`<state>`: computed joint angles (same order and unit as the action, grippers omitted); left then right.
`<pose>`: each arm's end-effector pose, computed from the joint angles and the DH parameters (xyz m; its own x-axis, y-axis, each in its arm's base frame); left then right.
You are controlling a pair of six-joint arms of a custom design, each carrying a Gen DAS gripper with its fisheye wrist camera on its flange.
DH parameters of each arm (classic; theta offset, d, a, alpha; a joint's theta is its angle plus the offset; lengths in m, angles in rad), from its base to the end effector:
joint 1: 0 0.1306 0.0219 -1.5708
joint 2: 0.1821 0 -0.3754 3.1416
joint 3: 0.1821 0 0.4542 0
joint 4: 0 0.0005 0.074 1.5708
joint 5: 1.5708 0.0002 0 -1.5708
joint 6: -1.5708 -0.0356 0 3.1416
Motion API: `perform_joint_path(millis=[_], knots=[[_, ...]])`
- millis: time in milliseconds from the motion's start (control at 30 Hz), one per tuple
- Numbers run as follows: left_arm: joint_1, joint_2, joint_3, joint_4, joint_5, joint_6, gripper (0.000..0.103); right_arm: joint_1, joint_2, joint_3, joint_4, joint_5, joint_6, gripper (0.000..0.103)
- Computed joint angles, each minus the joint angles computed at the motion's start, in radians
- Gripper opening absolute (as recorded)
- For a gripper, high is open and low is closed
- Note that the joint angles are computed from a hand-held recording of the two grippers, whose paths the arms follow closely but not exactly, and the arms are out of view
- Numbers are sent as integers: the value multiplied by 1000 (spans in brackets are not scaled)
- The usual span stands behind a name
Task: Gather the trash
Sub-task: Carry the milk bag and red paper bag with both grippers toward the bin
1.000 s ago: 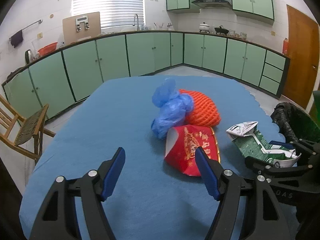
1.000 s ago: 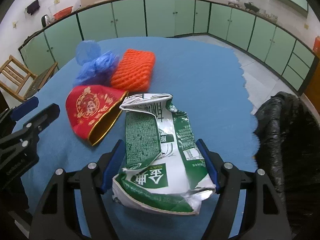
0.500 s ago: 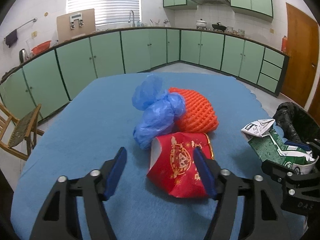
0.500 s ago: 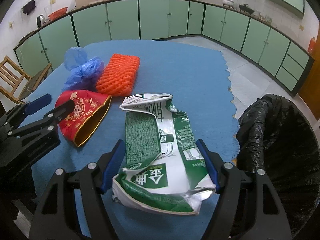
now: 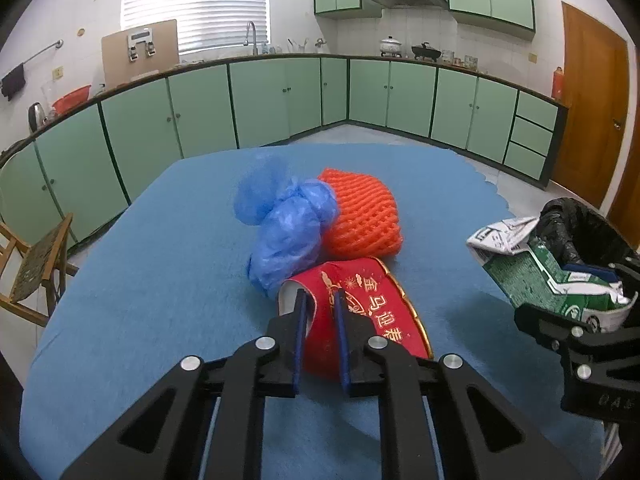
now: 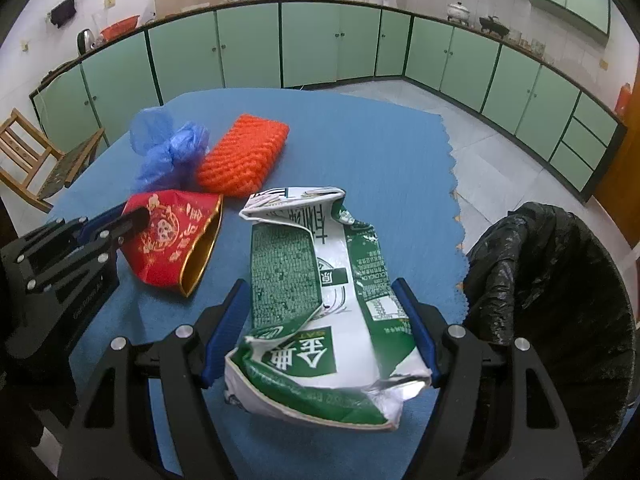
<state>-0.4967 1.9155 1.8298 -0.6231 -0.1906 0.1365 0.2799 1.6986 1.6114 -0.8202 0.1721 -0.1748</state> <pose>0.6586 -0.3499 0.3452 -0.6134 0.1805 -0.7689 0.2604 0.9653 0.0189 0.6322 0.1748 0.3625 -0.7754 -0.0446 -0.6299 -0.0365 0.9990 -0.0258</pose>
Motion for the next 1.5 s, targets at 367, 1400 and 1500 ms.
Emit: perform_joint_path(millis=[367,1400,1500], knots=[[-22,-52,-28,28,21,-10,12,-17,-56,-17,11,10,-19,70],[-112,10,165,62,62,-58,12,-120,-252,-127,86,103,-14,70],[-123,32,199,62,75,-64,12,-138,-267,-142,90,114,-15,70]])
